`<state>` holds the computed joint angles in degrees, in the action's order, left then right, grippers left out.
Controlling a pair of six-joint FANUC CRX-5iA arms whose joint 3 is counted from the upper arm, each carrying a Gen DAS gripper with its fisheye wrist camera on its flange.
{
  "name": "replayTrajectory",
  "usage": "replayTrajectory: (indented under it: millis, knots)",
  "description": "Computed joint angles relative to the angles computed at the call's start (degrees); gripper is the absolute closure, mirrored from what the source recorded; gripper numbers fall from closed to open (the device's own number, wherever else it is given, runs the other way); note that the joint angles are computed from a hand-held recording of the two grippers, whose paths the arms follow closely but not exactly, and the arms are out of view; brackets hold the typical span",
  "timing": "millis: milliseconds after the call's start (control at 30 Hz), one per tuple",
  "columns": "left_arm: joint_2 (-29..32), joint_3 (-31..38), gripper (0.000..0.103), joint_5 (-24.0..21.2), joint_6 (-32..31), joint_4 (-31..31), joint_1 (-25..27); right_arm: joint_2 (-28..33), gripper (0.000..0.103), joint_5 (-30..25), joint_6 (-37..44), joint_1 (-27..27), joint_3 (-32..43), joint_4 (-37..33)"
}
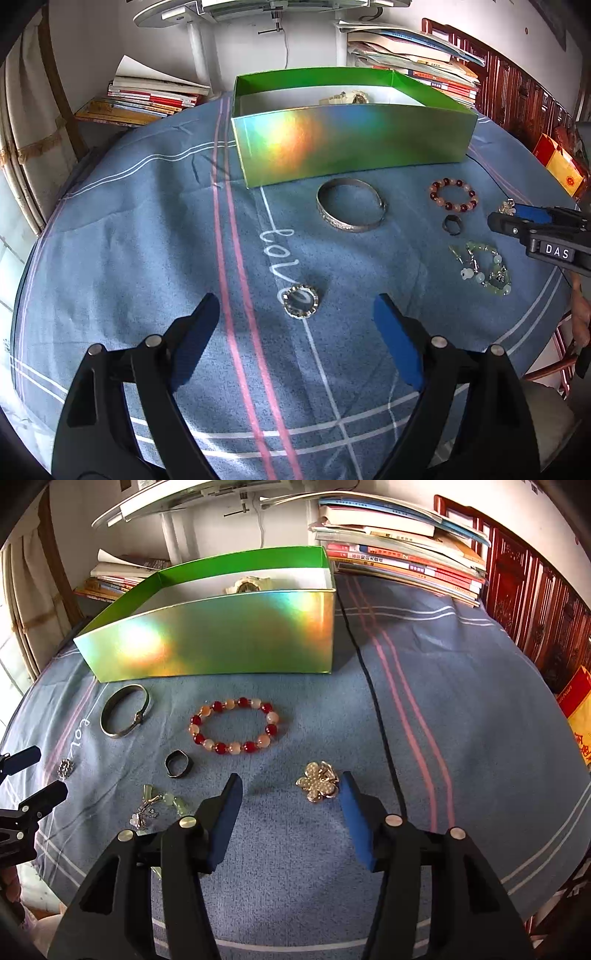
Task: Organize jewelry
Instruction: 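Move the left tool to the silver bangle while the right approaches the gold flower brooch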
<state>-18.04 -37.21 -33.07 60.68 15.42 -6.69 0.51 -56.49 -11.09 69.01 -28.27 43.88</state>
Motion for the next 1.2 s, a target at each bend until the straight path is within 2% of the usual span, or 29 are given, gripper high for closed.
replayTrajectory:
  millis: [133,367,533,633,733,833,967,1033,1200]
  knots:
    - [1.1,0.3,0.028,-0.4,-0.5,0.7,-0.3,0.0,0.045,0.7,-0.5,-0.1,-0.3,0.5]
    - [1.9,0.4,0.028,-1.0,-1.2,2.2,-0.2,-0.5,0.045,1.2,-0.8,-0.2,-0.7,0.5]
    - [2.5,0.6,0.024,-1.2,-0.5,1.8,-0.7,-3.5,0.045,6.9,-3.1,-0.3,-4.0,5.3]
    - [2.5,0.6,0.024,-1.4,-1.0,2.7,-0.7,-2.9,0.043,3.7,-3.3,0.4,-2.9,5.8]
    - [3.3,0.3,0.024,-0.1,-4.2,7.6,-0.6,-2.2,0.043,2.8,-2.8,0.1,-2.1,4.0]
    - [6.3,3.6,0.024,0.5,1.6,5.1,-1.8,-1.4,0.043,2.6,-1.8,-0.3,-1.3,1.5]
    - [10.8,7.0,0.022,-0.1,3.6,5.2,-3.8,-1.3,0.043,2.8,-1.5,-0.4,-1.5,0.8]
    - [12.2,9.0,0.020,0.4,7.5,1.4,-5.2,-1.2,0.042,2.8,-1.4,-0.4,-1.6,0.9]
    - [15.4,12.5,0.020,1.5,11.5,-2.0,-6.8,-0.2,0.038,2.0,-0.7,-0.2,-0.9,1.3]
